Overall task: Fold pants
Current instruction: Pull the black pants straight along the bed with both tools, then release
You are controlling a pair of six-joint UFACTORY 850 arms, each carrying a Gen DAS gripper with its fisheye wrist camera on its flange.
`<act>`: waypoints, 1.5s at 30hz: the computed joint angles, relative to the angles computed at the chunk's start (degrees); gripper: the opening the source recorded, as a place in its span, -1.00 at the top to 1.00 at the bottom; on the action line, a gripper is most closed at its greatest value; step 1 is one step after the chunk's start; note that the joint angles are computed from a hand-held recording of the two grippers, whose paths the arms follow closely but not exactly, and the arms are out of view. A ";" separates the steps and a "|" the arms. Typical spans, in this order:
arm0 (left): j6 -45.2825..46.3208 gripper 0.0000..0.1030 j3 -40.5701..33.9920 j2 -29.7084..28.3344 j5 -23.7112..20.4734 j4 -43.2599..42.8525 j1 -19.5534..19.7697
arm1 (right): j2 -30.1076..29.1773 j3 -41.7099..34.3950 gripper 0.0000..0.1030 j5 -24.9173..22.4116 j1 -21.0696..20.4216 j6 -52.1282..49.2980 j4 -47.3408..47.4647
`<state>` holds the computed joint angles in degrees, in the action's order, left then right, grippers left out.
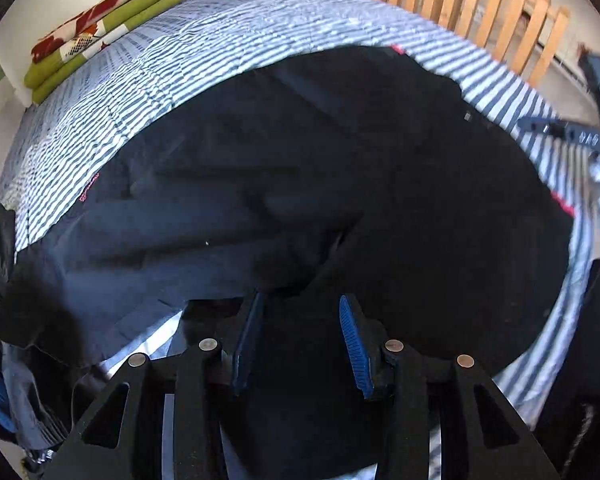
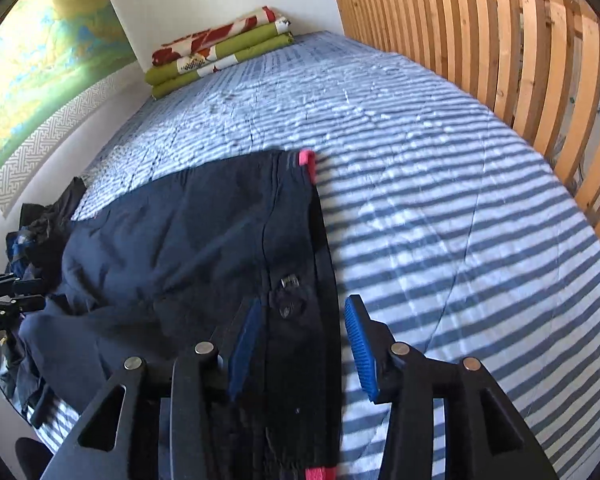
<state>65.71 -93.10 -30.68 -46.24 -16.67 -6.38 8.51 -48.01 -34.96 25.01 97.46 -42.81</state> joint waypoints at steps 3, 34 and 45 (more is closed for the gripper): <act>-8.27 0.03 5.19 0.41 11.63 13.10 -2.04 | -0.02 1.62 0.22 1.69 -0.33 2.39 0.30; 0.63 0.67 6.58 1.39 5.05 -12.81 -22.71 | 3.33 8.14 0.47 6.23 -7.55 1.26 1.14; 3.47 0.68 8.35 1.35 9.82 -12.74 -23.54 | 5.18 9.17 0.47 5.89 -7.47 5.25 -2.29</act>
<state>69.18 -84.75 -29.33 -36.41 -29.41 -29.92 13.69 -38.84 -29.07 17.54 102.71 -45.10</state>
